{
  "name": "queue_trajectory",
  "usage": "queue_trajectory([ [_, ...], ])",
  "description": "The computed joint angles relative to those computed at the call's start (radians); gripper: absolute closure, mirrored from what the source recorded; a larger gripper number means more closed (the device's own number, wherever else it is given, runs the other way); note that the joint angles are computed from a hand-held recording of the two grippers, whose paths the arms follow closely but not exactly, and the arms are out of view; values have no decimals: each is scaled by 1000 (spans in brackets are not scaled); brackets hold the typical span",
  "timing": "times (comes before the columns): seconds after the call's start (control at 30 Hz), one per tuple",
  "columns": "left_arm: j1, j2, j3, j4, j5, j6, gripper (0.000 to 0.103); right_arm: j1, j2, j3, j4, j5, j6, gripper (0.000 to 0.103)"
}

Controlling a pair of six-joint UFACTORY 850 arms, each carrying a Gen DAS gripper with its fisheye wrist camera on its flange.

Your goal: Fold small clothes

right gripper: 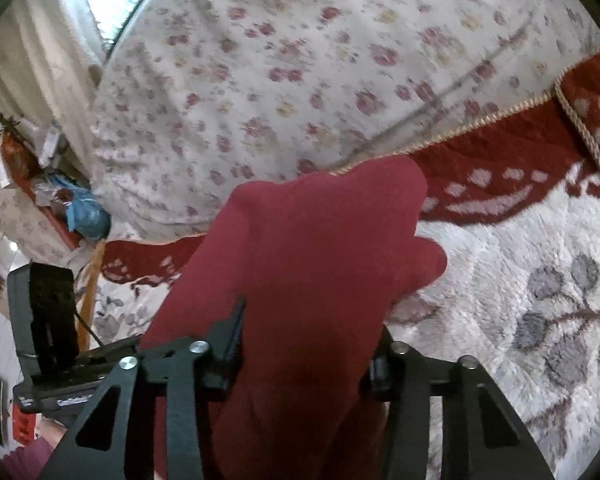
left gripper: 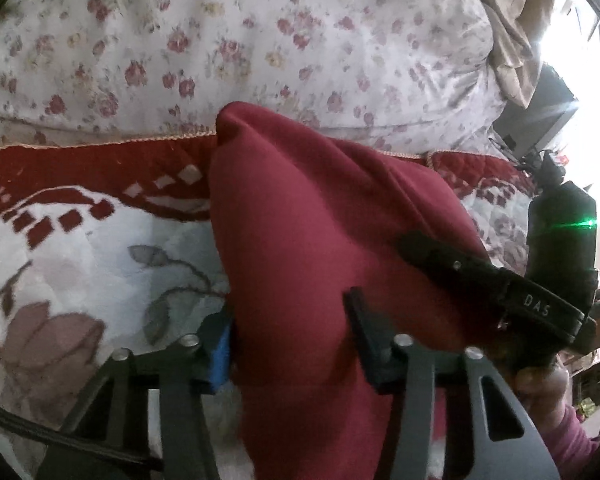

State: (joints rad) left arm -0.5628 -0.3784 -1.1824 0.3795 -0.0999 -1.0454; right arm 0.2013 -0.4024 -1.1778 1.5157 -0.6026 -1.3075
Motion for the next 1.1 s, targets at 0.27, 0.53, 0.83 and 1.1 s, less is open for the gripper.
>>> queue_trajectory([
  [0.27,-69,205,152,245,-118,-288,55,30,103,66,-83,-112,61,55],
  [0.53,-134,269,279,253,-233,-461,43,106,121,121,-299,-68,254,38],
  [0.83,-228,311,277,667,-526,-903,7,106,375,275,-161,111,84,37],
  [1.1,-221,248,262,665,-546,-831,7,272,363,242,-490,248,207,37],
])
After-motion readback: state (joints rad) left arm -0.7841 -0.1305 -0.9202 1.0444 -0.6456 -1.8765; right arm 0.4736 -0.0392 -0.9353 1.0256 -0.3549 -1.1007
